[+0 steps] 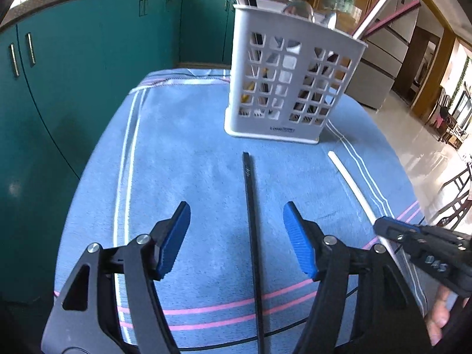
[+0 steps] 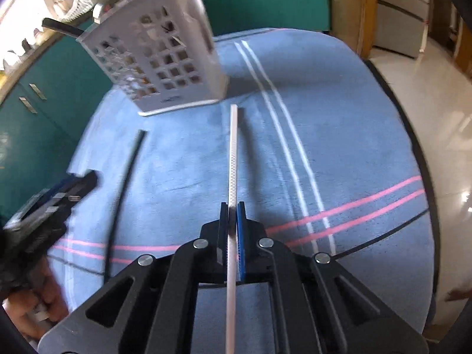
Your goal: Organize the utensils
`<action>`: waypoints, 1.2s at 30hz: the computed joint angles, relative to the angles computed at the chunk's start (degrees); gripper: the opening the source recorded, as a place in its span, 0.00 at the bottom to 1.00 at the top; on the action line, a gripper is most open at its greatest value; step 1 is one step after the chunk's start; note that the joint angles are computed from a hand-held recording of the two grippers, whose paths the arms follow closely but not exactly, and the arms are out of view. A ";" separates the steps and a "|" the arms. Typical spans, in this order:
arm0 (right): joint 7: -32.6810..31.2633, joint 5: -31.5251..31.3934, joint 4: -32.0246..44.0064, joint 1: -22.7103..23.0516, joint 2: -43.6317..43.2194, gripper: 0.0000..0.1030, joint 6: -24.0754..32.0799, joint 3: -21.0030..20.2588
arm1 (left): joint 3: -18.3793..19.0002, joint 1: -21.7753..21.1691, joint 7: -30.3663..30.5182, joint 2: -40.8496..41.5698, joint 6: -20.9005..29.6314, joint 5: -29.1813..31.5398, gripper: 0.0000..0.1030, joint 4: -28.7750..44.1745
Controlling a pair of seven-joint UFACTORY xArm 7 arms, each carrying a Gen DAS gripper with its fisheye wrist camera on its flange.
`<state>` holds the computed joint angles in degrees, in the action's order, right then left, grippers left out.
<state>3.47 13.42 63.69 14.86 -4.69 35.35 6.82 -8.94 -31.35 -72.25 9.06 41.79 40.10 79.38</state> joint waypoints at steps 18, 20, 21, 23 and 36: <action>2.96 -2.29 0.36 -0.94 0.86 0.25 1.27 -0.26 | 2.02 -2.43 6.16 6.65 3.86 -5.20 0.18 6.44; 2.31 -1.99 0.50 -0.78 1.18 0.26 1.46 -0.16 | 1.98 -2.52 6.37 6.37 4.01 -5.68 0.18 6.24; 2.04 -2.10 0.60 -0.71 1.37 0.27 1.63 -0.09 | 1.90 -2.57 6.42 6.21 4.06 -5.93 0.18 6.08; 2.55 -3.97 0.50 -0.47 1.55 0.30 1.09 0.37 | 1.64 -2.77 6.82 6.05 4.40 -6.30 0.18 6.04; -4.04 -0.63 0.58 1.13 1.05 0.06 2.93 0.60 | 0.90 -4.42 8.79 6.34 5.95 -7.34 0.16 7.22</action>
